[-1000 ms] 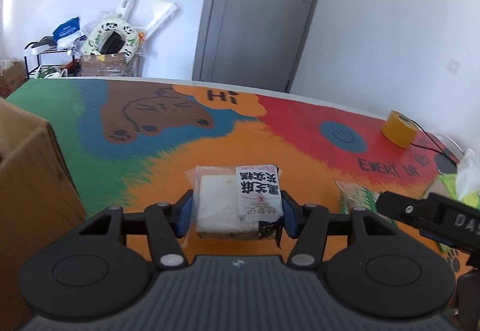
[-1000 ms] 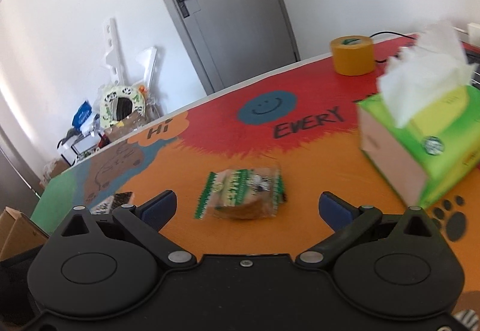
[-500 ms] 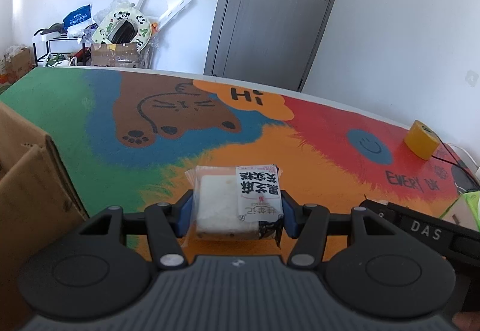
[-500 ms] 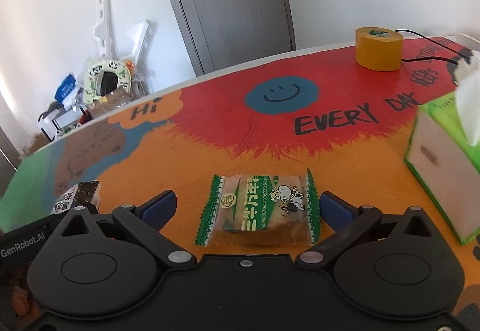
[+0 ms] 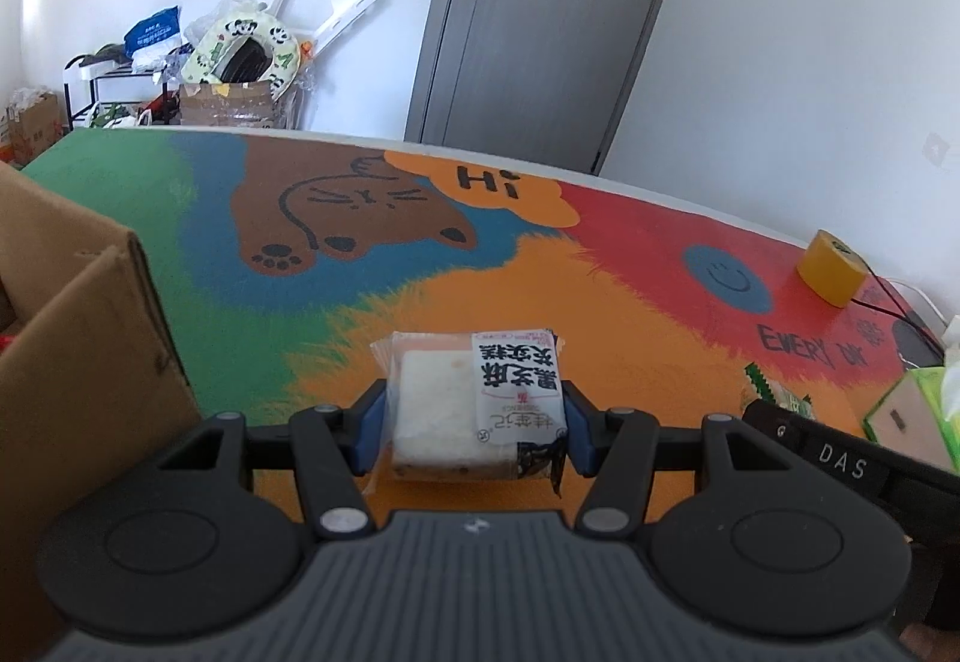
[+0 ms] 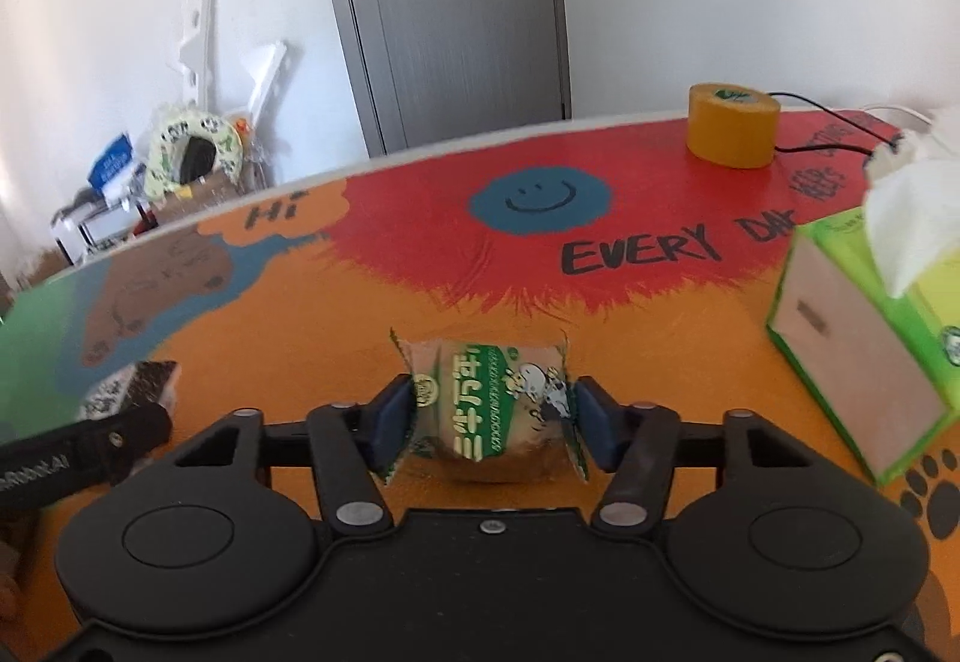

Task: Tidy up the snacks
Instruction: 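Carry both held packets up and over to the cardboard box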

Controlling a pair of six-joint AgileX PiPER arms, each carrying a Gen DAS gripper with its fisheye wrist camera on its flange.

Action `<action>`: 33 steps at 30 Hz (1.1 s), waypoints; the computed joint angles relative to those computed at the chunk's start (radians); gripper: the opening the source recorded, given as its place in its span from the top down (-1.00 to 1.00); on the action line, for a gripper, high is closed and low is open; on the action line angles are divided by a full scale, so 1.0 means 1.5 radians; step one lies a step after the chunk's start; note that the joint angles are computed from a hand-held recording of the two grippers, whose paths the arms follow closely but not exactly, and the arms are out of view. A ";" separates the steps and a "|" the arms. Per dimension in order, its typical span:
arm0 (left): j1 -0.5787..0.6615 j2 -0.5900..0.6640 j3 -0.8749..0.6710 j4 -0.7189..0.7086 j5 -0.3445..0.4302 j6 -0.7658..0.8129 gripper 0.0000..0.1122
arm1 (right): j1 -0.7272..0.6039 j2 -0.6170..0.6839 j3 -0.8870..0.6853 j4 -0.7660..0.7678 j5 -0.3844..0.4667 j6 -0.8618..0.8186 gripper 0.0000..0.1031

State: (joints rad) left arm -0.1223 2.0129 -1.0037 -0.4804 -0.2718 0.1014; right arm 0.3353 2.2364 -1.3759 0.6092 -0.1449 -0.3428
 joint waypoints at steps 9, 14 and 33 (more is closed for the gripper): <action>-0.018 -0.072 0.088 0.043 -0.035 -0.048 -0.01 | -0.009 -0.073 0.137 -0.291 -0.069 0.338 0.00; -0.030 -0.119 0.143 0.051 -0.059 -0.060 -0.01 | -0.009 -0.118 0.214 -0.337 -0.118 0.405 0.00; -0.053 -0.328 0.330 0.049 -0.127 -0.045 -0.01 | 0.059 -0.301 0.431 -0.304 -0.261 0.391 0.00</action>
